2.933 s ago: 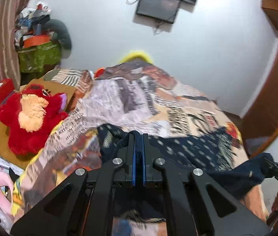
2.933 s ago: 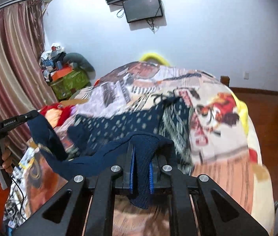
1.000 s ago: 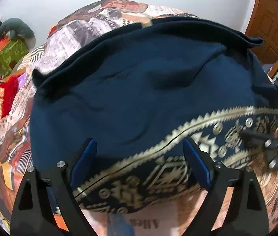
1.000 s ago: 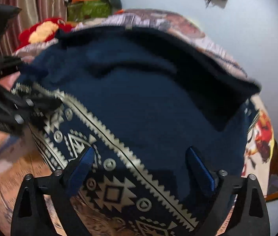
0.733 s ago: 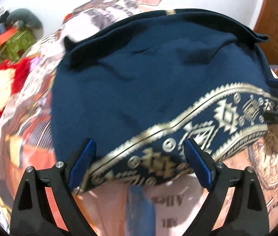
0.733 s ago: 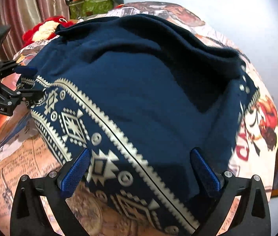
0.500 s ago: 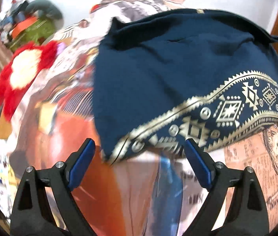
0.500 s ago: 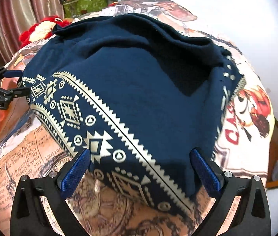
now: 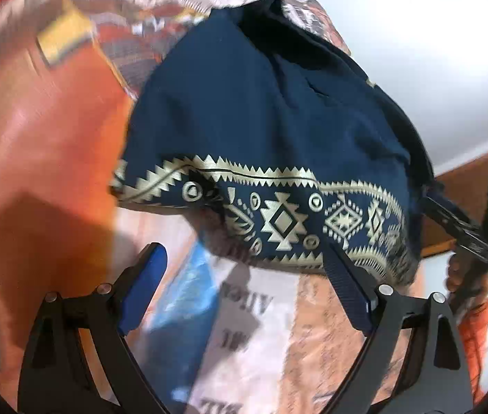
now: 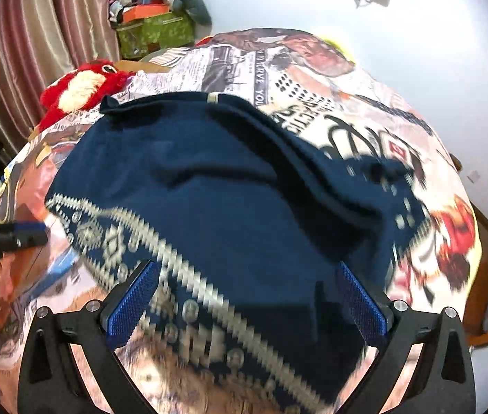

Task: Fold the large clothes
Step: 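Press the folded hoodie flat with both tools along its patterned band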

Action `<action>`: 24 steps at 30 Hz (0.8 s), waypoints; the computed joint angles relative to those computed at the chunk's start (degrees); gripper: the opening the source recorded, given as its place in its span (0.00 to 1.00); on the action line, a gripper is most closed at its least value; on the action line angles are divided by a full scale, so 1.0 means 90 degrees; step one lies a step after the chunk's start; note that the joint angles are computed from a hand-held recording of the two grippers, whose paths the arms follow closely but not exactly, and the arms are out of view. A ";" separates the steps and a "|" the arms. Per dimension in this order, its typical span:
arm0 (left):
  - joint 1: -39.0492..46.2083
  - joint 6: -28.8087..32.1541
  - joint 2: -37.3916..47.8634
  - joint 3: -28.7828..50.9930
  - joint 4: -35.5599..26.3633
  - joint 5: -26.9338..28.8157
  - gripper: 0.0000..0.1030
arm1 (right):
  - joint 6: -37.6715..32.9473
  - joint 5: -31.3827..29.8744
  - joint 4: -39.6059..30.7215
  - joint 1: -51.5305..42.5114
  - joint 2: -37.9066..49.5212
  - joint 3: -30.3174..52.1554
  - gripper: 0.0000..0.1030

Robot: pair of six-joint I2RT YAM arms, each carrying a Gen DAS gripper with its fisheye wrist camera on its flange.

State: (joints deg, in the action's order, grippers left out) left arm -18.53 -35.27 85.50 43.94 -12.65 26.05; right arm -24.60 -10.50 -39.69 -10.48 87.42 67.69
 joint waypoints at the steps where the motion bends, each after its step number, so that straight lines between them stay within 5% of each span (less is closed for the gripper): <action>1: 0.0012 -0.0174 0.0135 -0.0028 0.0239 0.0112 0.90 | 0.0061 0.0139 0.0032 0.0052 0.0217 0.0209 0.99; 8: -0.0180 -0.1033 0.0585 -0.0101 0.1478 0.0243 0.90 | 0.0853 0.0524 0.0585 -0.0214 0.1148 0.1196 0.99; 15: -0.0282 -0.1511 0.1265 0.0585 0.1979 0.0085 0.90 | 0.1472 0.1468 0.1473 -0.0208 0.1141 0.0961 0.99; 24: -0.0122 -0.2923 0.1608 0.0563 0.3026 0.0151 0.82 | 0.0420 0.1095 0.1998 0.0132 -0.0560 -0.0703 0.99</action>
State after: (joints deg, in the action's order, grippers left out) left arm -19.62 -61.58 99.97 49.00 14.58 27.41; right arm -20.82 -0.65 -21.71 -9.29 82.38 61.36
